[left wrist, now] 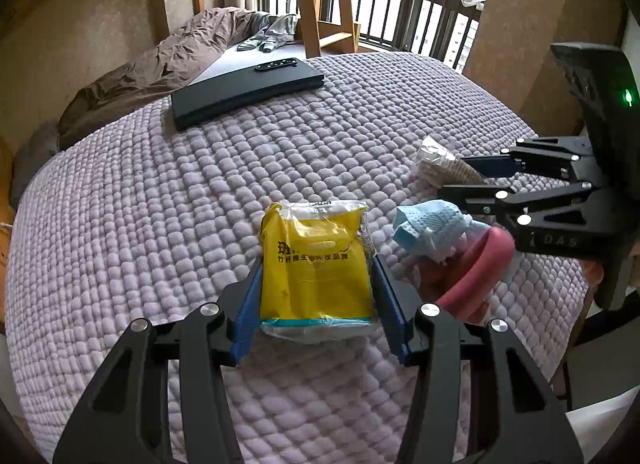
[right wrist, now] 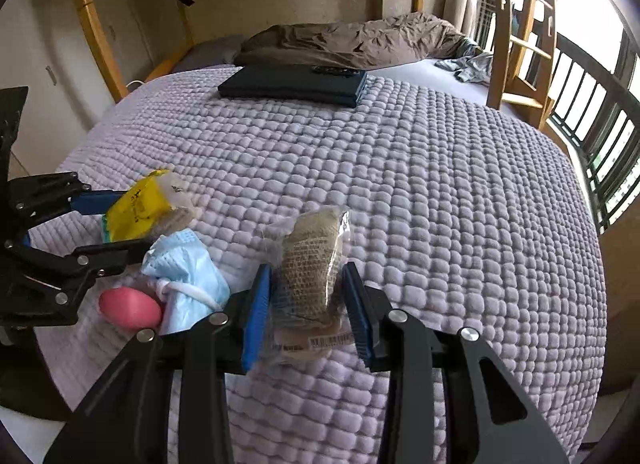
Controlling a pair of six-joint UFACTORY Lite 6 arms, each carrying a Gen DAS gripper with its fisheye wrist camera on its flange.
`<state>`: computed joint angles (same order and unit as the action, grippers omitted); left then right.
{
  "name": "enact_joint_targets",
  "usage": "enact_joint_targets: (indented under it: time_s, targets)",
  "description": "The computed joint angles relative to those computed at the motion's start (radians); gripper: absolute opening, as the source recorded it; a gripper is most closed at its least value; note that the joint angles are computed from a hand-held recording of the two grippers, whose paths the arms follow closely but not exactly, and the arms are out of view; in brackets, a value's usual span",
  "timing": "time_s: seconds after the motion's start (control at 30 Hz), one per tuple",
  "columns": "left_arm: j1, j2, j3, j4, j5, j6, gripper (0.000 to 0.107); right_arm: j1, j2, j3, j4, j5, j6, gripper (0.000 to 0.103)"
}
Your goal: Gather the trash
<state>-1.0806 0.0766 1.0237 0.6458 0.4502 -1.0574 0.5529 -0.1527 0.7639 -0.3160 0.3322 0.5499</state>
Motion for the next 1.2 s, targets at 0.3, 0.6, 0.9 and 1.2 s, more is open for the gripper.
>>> enact_joint_targets:
  time_s: [0.3, 0.6, 0.9, 1.2]
  targets:
    - [-0.005, -0.014, -0.008, 0.000, 0.008, -0.009, 0.053, 0.056, 0.016, -0.014, -0.279, -0.009, 0.369, 0.049]
    - [-0.023, -0.076, -0.049, 0.035, 0.028, -0.065, 0.053, 0.115, -0.057, -0.033, -0.327, 0.063, 0.406, 0.035]
    - [-0.053, -0.153, -0.105, 0.060, 0.058, -0.138, 0.053, 0.226, -0.223, -0.123, -0.346, 0.161, 0.529, 0.035]
    - [-0.087, -0.212, -0.173, 0.078, 0.081, -0.199, 0.053, 0.359, -0.304, -0.160, -0.376, 0.247, 0.660, 0.035]
